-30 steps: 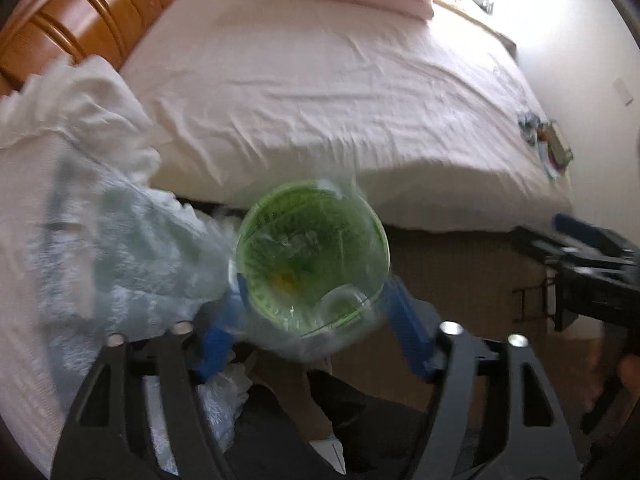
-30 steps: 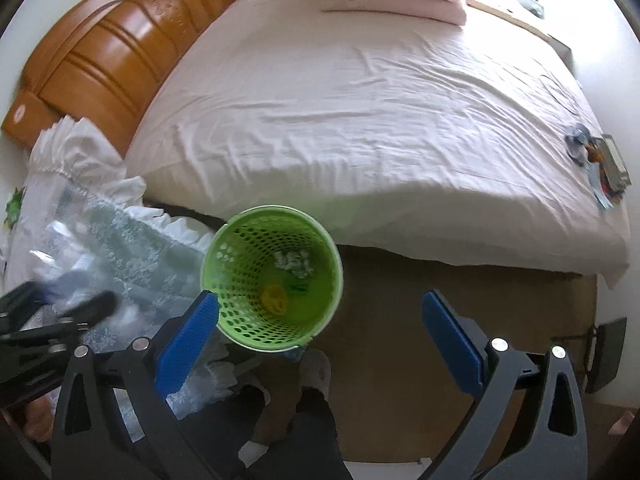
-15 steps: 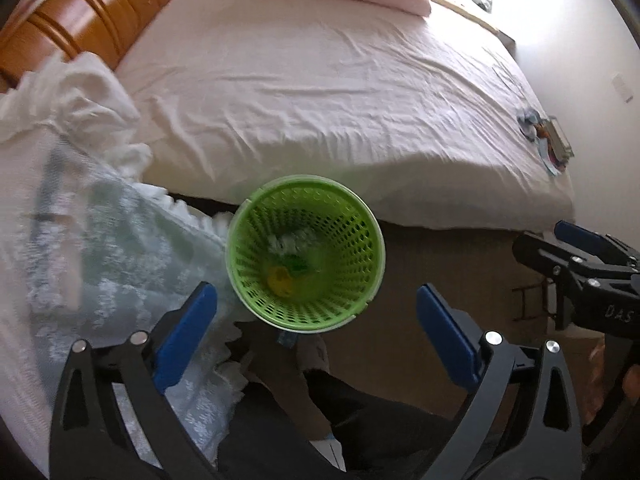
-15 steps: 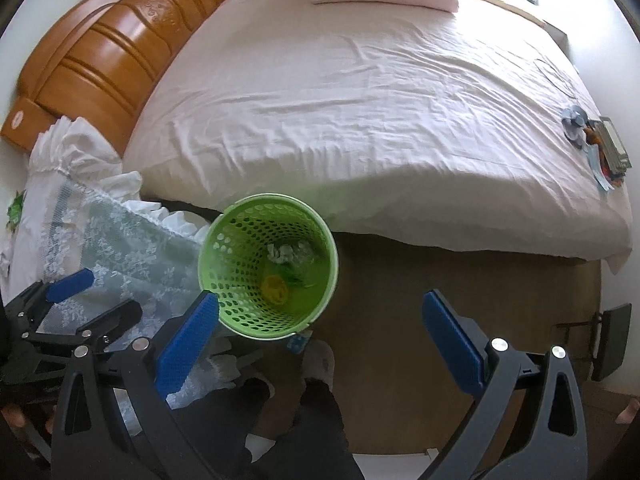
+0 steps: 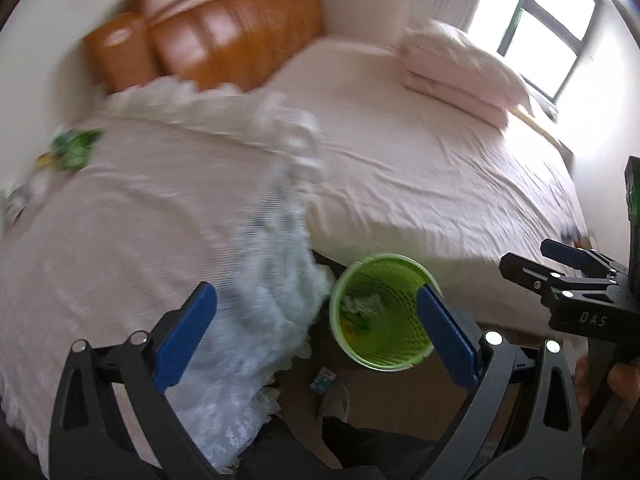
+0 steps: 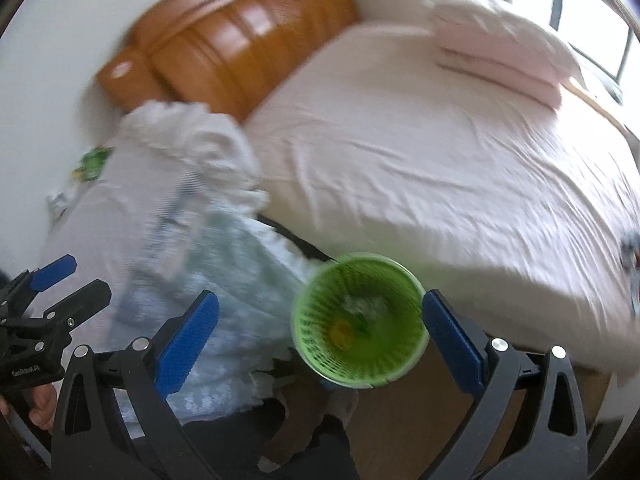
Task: Collect trash
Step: 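Move both open tools back over the bed toward the remaining trash, then grasp the clear plastic bag with the left tool while the right tool grasps the green chip bag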
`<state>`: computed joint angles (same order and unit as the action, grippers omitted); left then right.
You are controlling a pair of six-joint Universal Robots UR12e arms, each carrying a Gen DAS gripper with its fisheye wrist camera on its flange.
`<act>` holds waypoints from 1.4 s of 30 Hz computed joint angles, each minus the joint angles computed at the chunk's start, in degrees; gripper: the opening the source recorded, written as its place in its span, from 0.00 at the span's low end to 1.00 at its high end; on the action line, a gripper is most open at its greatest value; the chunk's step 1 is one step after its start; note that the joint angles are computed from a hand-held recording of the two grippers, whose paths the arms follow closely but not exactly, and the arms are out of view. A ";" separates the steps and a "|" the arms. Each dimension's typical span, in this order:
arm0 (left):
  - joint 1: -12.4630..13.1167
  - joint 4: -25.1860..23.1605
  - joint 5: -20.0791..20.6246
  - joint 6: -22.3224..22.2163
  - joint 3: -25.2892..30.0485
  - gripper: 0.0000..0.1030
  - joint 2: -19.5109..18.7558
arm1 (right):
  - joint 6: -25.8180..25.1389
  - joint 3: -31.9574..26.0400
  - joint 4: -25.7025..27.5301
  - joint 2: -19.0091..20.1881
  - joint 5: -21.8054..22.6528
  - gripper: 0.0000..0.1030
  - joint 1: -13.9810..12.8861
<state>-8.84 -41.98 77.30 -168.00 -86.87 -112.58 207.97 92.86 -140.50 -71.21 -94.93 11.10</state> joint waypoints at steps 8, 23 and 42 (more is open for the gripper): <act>3.98 1.92 3.89 -5.62 -2.30 0.92 1.68 | -6.53 -7.75 0.60 5.35 3.49 0.98 2.67; 8.80 2.95 10.07 -10.66 -2.82 0.92 2.22 | -10.37 -17.86 2.55 12.41 9.65 0.98 5.37; 14.59 2.46 15.71 -13.75 11.25 0.92 -9.49 | -15.41 -52.70 17.41 33.02 13.70 0.98 8.67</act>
